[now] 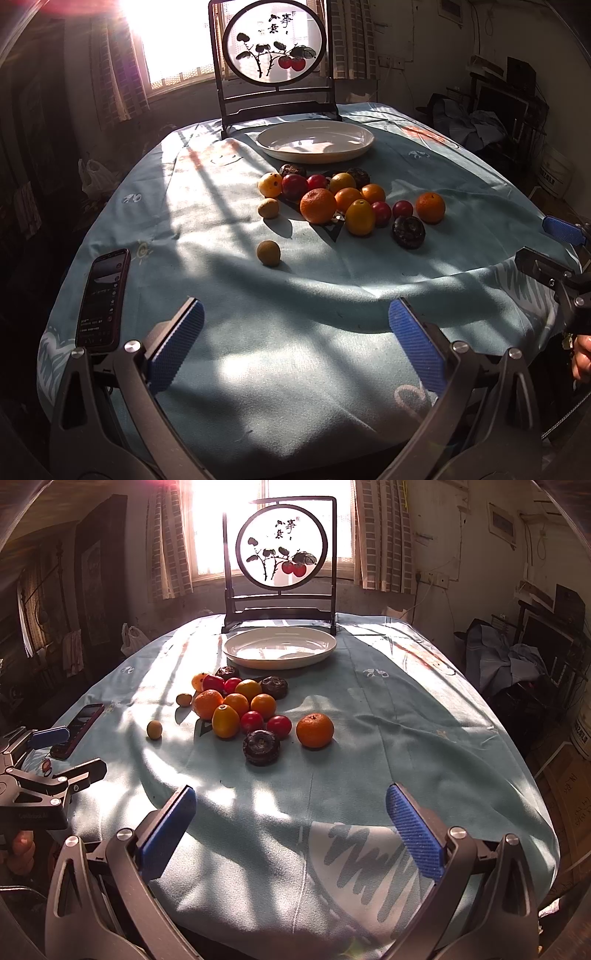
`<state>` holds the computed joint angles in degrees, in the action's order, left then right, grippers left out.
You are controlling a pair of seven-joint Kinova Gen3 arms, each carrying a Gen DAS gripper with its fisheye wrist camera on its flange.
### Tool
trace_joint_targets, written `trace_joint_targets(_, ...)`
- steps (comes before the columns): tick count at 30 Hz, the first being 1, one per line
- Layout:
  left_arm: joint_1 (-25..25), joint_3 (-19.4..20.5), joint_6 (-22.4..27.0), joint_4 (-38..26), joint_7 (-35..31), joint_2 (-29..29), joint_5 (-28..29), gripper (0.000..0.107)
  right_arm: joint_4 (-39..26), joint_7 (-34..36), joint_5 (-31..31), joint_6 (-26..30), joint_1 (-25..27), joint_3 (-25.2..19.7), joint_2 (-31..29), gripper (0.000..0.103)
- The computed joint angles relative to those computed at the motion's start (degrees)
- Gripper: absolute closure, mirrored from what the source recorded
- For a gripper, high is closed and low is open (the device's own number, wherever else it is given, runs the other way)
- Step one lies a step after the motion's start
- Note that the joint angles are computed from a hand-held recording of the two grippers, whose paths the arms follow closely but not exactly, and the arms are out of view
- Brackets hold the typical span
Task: Organize fruits
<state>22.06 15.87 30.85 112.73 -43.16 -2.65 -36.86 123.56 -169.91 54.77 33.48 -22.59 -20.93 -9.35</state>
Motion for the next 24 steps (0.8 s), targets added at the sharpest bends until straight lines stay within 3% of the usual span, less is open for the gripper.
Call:
trace_joint_targets(19,0.37,-0.56,-0.69,0.74,-0.42,0.14,0.34,0.007,0.18,0.52,-1.04,-0.38,0.07,0.18,-0.24,0.001)
trace_joint_targets(24,0.30,-0.48,-1.45,1.31,-0.68,0.61,0.95,0.007,0.59,1.30,-1.18,-3.36,1.11,1.08,0.07,0.001)
